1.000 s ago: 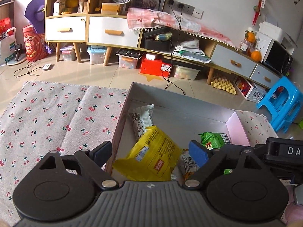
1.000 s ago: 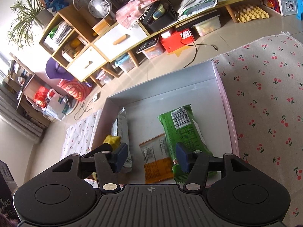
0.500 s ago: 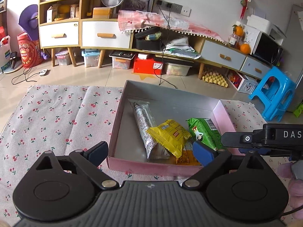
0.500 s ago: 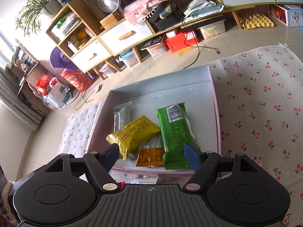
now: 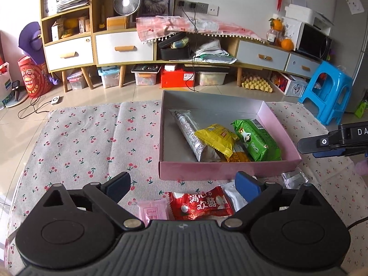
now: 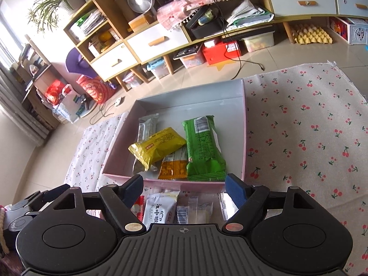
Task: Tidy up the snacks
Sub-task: 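Move both open grippers back over the remaining snacks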
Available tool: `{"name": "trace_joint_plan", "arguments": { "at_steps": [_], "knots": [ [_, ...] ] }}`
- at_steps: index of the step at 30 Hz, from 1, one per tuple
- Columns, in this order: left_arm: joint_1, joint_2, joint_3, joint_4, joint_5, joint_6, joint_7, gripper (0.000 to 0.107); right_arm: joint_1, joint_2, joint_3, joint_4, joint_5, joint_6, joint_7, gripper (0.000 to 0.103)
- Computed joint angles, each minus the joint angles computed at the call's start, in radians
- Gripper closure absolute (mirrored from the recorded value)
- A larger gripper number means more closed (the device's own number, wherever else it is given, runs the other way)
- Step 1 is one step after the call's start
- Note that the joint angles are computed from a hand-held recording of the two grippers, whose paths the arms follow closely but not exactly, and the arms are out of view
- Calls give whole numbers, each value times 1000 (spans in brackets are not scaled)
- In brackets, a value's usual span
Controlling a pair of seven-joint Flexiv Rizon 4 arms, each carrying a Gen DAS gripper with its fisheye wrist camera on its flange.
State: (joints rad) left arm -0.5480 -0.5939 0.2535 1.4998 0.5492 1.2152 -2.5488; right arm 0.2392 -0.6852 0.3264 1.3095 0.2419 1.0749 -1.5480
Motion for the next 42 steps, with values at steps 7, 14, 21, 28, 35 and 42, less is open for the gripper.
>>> {"name": "trace_joint_plan", "arguments": {
  "at_steps": [7, 14, 21, 28, 35, 42],
  "knots": [
    [-3, 33, -4, 40, 24, -35, -3, 10, -1, 41, 1, 72, -19, -13, -45, 23],
    [40, 80, -83, 108, -58, -107, 34, 9, 33, 73, -50, 138, -73, -78, 17, 23],
    [98, 98, -176, 198, -220, -111, 114, 12, 47, 81, -58, 162, -98, -152, 49, 23],
    [77, 87, -175, 194, -252, -154, 115, 19, 81, 76, -85, 179, -142, -128, 99, 23],
    [86, 71, -196, 189, -295, -171, 143, 33, 124, 69, -125, 234, -255, -52, 161, 23],
    [70, 72, -182, 175, -268, -202, 180, 39, 144, 66, -151, 271, -361, 2, 193, 24]
  ]
}}
